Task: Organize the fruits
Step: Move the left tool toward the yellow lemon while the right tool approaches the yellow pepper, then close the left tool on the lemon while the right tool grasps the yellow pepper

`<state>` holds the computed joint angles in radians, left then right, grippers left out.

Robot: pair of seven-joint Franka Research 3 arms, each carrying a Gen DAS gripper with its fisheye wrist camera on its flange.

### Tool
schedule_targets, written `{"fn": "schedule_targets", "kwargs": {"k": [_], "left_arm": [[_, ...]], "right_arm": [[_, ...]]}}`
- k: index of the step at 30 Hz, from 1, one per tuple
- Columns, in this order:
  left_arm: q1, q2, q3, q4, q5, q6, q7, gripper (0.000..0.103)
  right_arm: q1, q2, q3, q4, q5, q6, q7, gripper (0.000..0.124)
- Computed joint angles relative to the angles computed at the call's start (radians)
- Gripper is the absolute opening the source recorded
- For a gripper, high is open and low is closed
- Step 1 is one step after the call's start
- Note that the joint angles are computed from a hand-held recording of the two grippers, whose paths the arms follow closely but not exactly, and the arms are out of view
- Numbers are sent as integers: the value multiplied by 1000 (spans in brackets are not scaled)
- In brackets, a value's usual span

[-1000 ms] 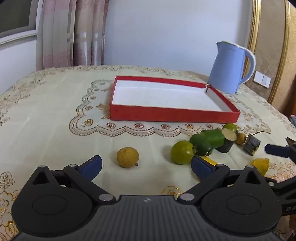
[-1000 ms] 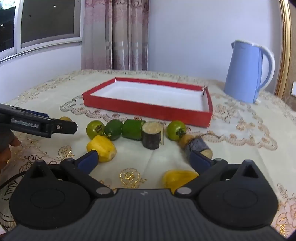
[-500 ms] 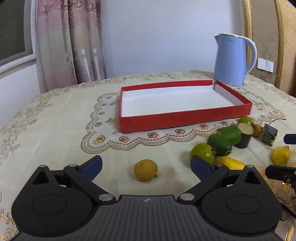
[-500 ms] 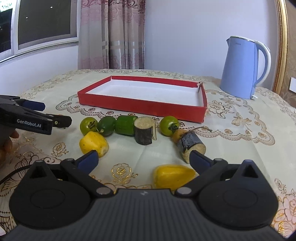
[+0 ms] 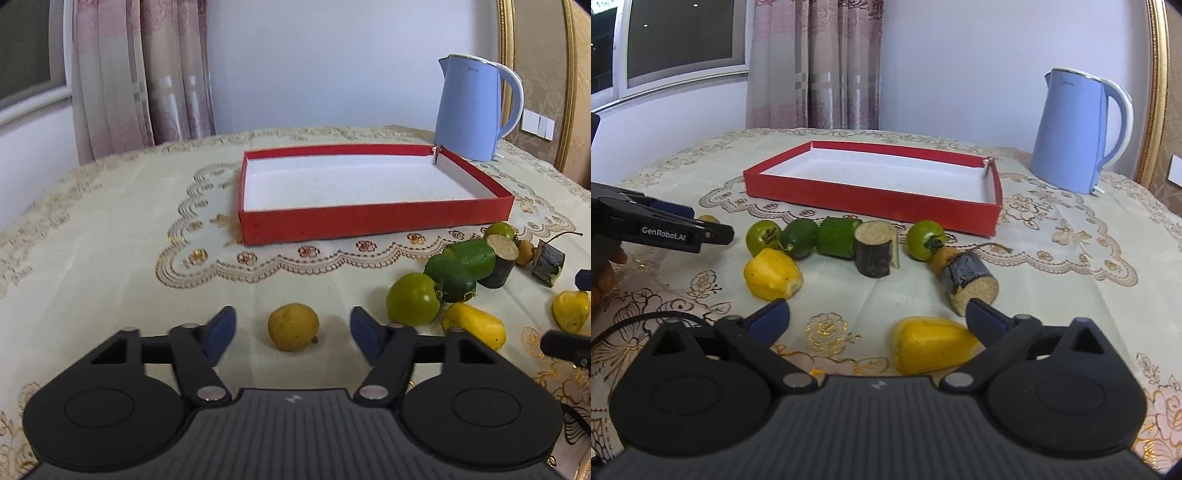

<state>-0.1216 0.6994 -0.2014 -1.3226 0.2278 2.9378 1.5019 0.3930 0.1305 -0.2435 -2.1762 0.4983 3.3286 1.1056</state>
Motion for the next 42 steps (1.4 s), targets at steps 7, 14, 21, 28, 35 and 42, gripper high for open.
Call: {"fn": "schedule_targets", "kwargs": {"k": [7,14,21,28,35,42], "left_arm": [[-9,3,9,6,7,0,-7,65],[-40,21,42,47,27,-37,-43,66],[-73,7,96,34,74,-26,-116,80],[-75,8,100,40,106,-29,-138,83],[-79,19,105,54,134,-34,-144,83],[-66,30,83,68,121,-44,-119,76]], "right_arm": [[36,7,-34,7,64,24,-43,98],[-13,6,23,9,108,44,-99,101],[-22,3,39,12,151,46,-145,103],[168,23,-133,42,326,36,-294,103],[262,29,-242,38,297,9,-244,103],[395,51,-381,41,302,16,-230,101]]}}
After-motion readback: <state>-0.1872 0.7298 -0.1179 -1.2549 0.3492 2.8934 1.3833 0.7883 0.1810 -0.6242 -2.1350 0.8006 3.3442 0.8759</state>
